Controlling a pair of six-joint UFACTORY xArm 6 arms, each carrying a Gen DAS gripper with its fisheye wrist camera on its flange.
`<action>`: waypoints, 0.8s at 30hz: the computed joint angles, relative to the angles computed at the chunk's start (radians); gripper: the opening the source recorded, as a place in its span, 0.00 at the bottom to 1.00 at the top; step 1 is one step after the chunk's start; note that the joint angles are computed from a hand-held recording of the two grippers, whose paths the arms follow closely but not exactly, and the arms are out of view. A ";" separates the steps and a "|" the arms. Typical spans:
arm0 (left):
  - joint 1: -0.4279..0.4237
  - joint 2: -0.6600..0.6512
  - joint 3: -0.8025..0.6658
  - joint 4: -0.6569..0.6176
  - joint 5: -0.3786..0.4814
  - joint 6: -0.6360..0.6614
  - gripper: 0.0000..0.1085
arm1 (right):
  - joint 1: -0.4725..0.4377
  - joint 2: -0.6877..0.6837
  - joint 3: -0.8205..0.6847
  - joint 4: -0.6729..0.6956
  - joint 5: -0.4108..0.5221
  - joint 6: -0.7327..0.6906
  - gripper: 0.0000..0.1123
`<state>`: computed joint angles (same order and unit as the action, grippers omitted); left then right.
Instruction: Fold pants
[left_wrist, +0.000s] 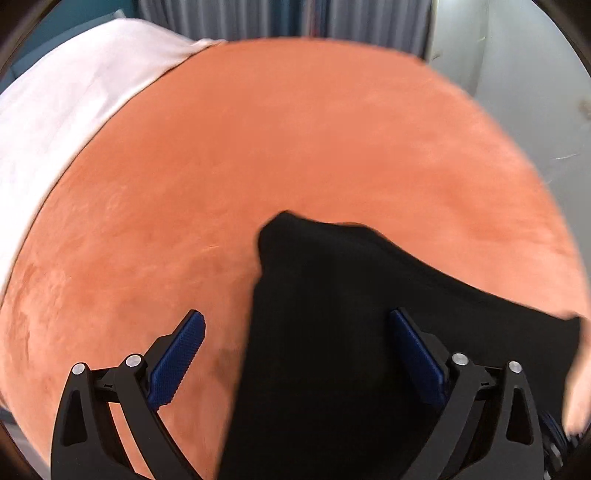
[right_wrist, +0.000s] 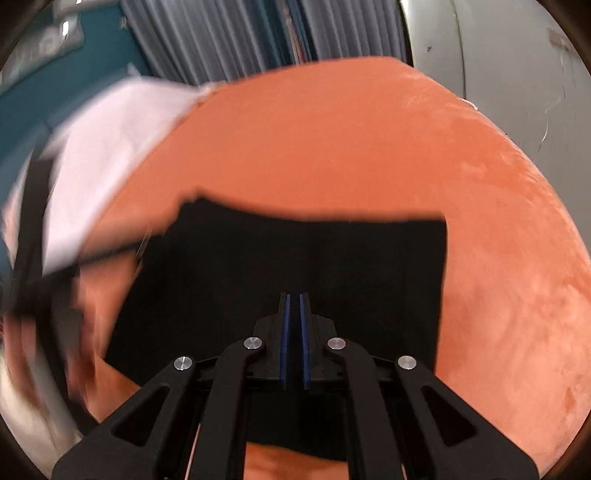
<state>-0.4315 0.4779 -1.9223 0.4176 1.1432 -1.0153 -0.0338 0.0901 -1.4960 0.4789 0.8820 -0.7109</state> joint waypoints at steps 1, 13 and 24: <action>0.011 0.017 -0.004 -0.037 -0.011 0.016 0.90 | -0.024 0.001 0.024 0.028 -0.018 -0.042 0.00; -0.156 -0.215 0.165 0.281 0.088 -0.075 0.90 | -0.103 -0.050 0.046 0.239 0.077 -0.041 0.10; -0.274 -0.368 0.320 0.221 0.198 -0.101 0.90 | -0.157 -0.114 0.069 0.257 0.121 0.018 0.55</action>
